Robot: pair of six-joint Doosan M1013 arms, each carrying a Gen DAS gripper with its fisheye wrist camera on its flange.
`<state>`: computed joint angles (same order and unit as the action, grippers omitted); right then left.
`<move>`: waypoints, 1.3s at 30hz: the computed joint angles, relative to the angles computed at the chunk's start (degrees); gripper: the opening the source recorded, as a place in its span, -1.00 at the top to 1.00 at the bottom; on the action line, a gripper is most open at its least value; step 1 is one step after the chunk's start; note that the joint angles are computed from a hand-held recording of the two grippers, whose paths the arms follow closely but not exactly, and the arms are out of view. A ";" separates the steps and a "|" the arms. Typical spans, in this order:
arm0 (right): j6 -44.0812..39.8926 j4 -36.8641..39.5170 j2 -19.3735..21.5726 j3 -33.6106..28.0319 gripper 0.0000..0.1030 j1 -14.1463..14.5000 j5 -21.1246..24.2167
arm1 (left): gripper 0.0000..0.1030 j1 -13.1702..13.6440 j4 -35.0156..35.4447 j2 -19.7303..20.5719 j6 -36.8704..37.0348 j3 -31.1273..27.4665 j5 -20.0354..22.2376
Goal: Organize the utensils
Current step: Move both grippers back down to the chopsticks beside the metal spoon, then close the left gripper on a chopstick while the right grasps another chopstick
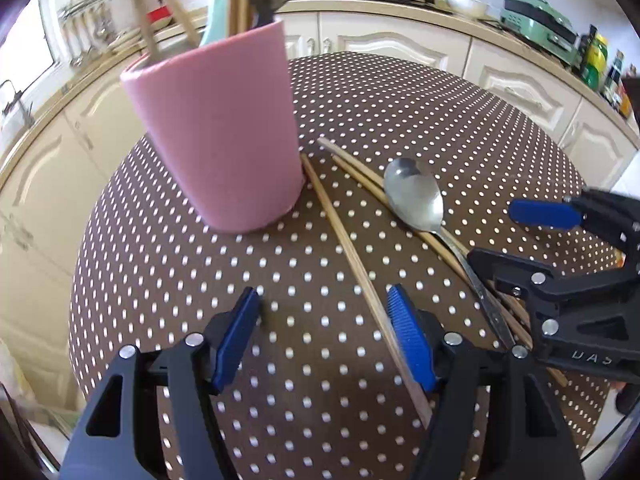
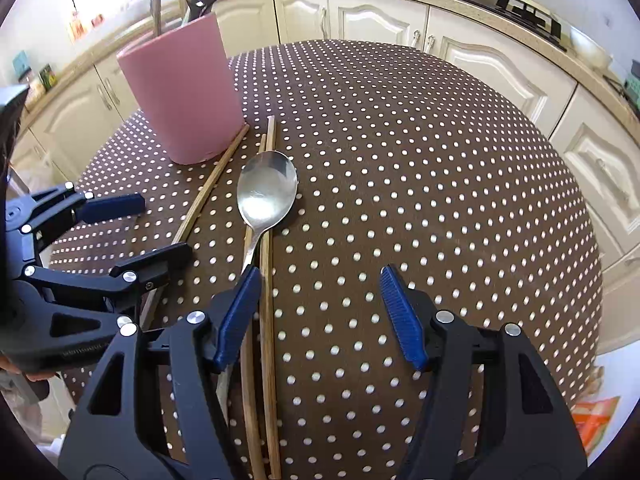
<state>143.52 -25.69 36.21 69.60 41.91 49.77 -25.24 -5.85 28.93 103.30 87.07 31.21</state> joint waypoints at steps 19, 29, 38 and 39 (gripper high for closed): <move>-13.41 11.42 6.10 -12.01 0.14 -4.47 11.07 | 0.53 0.62 -1.83 4.42 -1.26 -8.75 8.89; -18.45 12.93 11.00 -20.62 0.33 -6.40 15.42 | 0.83 0.56 -1.50 5.28 -3.12 -10.08 9.44; -14.66 11.28 8.03 -15.04 0.89 -6.17 9.39 | 0.88 2.19 -7.92 3.29 2.37 -7.06 7.12; -12.87 10.16 7.10 -13.23 0.89 -5.89 7.28 | 0.88 2.23 -8.66 2.82 3.09 -6.38 6.48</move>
